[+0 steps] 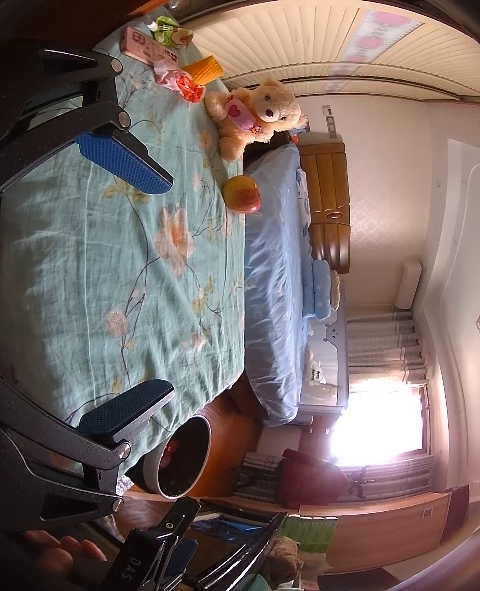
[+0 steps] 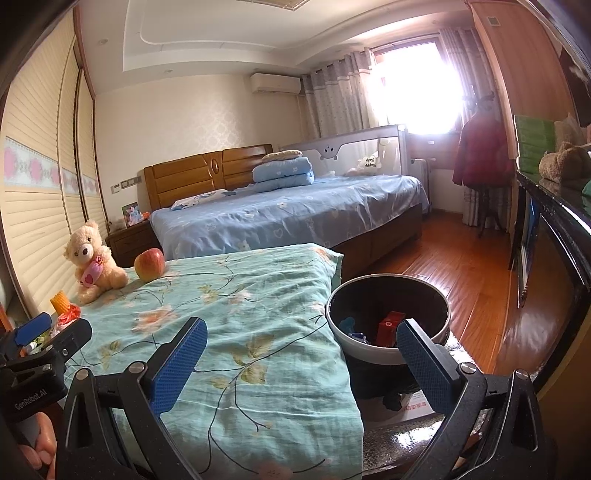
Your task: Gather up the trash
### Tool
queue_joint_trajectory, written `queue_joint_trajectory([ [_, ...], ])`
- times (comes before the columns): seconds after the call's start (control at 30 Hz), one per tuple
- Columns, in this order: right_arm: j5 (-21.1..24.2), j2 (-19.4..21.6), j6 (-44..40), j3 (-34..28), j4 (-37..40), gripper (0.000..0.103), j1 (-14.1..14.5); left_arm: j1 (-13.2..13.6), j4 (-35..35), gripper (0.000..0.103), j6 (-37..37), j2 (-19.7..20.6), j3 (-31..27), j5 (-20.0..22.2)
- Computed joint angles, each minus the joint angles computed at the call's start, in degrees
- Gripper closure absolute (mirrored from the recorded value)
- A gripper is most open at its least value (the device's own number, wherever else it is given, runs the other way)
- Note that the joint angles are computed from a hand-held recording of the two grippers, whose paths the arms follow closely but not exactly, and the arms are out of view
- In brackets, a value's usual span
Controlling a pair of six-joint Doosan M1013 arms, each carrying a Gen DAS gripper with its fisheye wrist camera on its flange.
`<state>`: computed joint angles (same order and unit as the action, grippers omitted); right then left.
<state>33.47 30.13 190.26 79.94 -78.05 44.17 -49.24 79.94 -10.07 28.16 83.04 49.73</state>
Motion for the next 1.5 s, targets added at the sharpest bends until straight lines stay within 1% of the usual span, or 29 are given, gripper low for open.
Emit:
queue_joint_trajectory([
  [0.73,-0.03,0.00,-0.02,-0.14,-0.07,0.000,0.24,-0.17,-0.19,0.000,0.07,0.11,-0.02,0.35],
  [1.5,-0.30,0.27,-0.67,-0.53,0.77,0.000,0.44,0.27,-1.17,0.000,0.99,0.27,-0.04,-0.53],
])
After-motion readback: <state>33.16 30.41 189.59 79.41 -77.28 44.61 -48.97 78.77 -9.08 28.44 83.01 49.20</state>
